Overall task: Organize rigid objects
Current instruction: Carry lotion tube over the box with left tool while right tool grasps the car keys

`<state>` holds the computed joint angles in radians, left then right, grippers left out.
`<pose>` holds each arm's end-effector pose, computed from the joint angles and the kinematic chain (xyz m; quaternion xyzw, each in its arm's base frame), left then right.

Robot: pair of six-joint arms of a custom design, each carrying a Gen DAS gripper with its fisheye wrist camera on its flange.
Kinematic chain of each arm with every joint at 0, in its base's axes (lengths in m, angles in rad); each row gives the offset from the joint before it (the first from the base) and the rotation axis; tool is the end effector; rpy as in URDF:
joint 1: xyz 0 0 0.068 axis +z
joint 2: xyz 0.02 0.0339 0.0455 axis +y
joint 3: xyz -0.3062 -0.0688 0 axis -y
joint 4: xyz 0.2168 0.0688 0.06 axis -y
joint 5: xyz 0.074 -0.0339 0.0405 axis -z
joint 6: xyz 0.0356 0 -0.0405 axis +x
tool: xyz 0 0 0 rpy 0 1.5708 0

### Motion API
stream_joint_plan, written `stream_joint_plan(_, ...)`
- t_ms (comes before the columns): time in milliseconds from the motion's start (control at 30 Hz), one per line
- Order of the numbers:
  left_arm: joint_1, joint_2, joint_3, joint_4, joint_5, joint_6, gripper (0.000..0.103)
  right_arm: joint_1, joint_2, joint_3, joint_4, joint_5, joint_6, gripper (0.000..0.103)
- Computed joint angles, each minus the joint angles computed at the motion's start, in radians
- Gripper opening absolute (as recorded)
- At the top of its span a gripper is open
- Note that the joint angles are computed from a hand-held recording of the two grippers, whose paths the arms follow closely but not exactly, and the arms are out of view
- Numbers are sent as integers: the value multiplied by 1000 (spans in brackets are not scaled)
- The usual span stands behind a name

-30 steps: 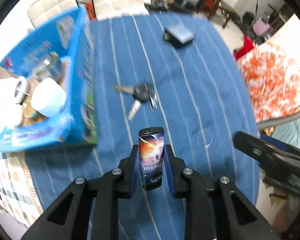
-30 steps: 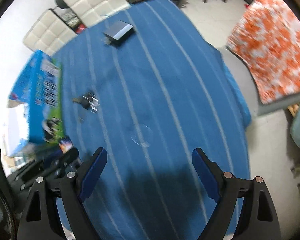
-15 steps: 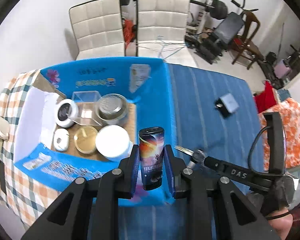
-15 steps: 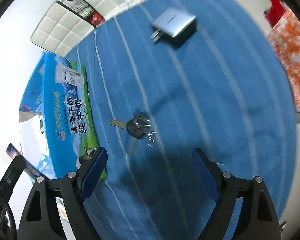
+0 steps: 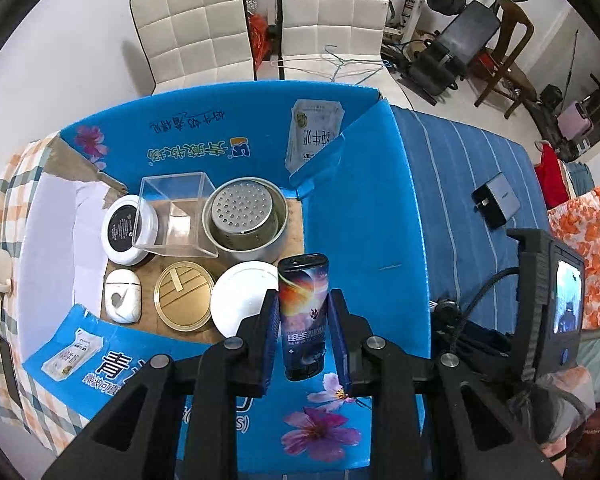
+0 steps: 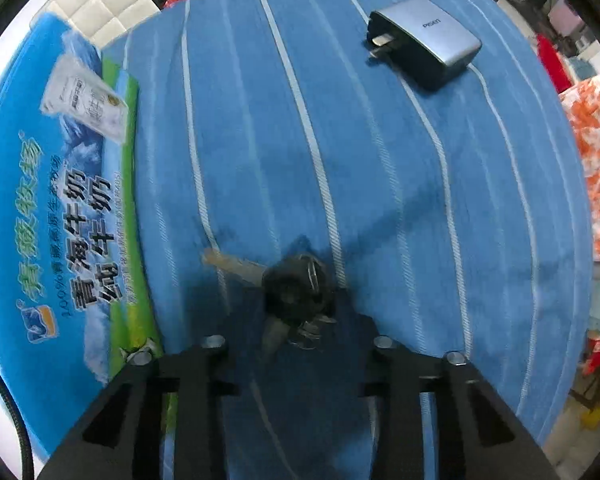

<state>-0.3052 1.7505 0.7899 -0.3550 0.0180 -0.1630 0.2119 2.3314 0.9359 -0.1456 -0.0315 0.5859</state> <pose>0.2629 -0.0835 0.1654 0.0716 0.9892 -0.0382 0.1217 0.3236 0.0708 0.0228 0.1856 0.9824 0.0203 0.0076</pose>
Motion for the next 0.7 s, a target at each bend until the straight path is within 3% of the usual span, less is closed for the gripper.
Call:
stream_joint_plan(167,23,-15,15,-31,27,43,22,48,-121,-87,13,45,59,23)
stream_joint_plan(200,30,-24,19,-41,38,52,22,56,-154,-98,4,57,67,8)
stream_joint_plan(233,37,-34,22,-51,51,61,22,67,-192,-104,-13,67,76,3)
stream_joint_plan(500,86,-105,69,-146,112,133,22,131,-492,-153,-112,120,125,0)
stream_joint_plan(700,141,-181,122,-232,180,171,22,139,-660,-91,-242,80,130,0)
